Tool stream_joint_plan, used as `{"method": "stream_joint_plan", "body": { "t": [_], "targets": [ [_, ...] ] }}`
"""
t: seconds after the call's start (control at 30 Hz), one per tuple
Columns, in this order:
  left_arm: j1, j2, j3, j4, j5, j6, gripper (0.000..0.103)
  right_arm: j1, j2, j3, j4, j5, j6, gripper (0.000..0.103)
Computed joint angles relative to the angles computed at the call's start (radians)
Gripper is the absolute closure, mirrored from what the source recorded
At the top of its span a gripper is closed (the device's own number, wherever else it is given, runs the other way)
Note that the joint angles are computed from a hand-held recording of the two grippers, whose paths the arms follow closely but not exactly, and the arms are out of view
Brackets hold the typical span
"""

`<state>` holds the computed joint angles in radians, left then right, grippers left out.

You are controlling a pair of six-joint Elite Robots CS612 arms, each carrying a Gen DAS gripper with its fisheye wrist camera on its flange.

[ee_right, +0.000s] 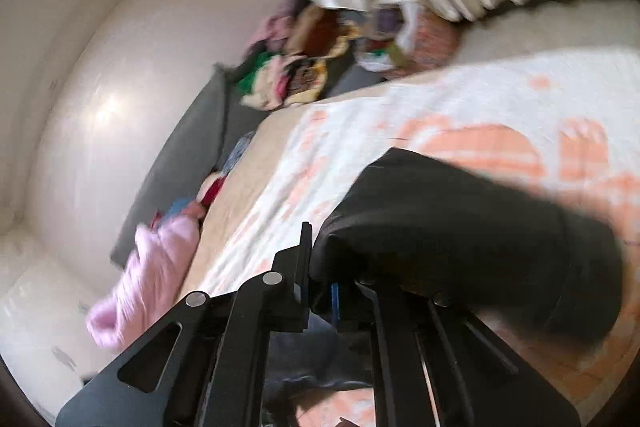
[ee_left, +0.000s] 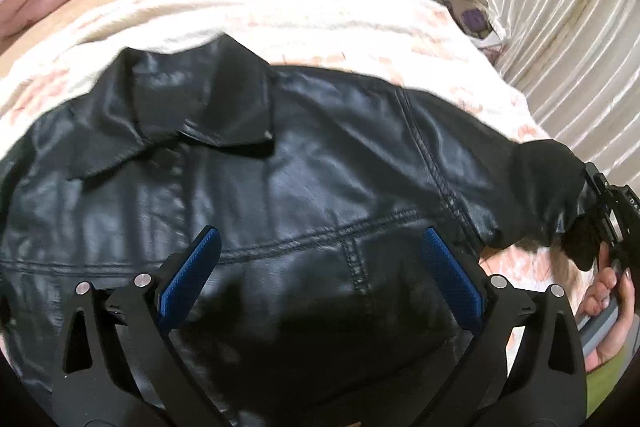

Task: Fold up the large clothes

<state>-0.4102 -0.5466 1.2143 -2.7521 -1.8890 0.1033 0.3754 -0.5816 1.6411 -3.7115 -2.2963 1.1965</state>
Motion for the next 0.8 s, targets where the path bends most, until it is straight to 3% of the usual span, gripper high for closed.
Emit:
{"method": "stream_joint_plan", "body": {
  "t": [0.37,0.6,0.8],
  "targets": [
    [0.061,-0.019,-0.012,-0.009,-0.098,-0.074,0.009,0.022,-0.017,-0.156,0.081,0.130,-0.380,0.097],
    [0.096,-0.011,-0.057,0.014,-0.179,-0.119,0.009,0.038,0.001,-0.292,0.252,0.197,-0.496,0.097],
    [0.140,0.008,-0.095,0.031,-0.274,-0.170,0.009,0.063,0.056,-0.430,0.395,0.234,-0.613,0.097]
  ]
}}
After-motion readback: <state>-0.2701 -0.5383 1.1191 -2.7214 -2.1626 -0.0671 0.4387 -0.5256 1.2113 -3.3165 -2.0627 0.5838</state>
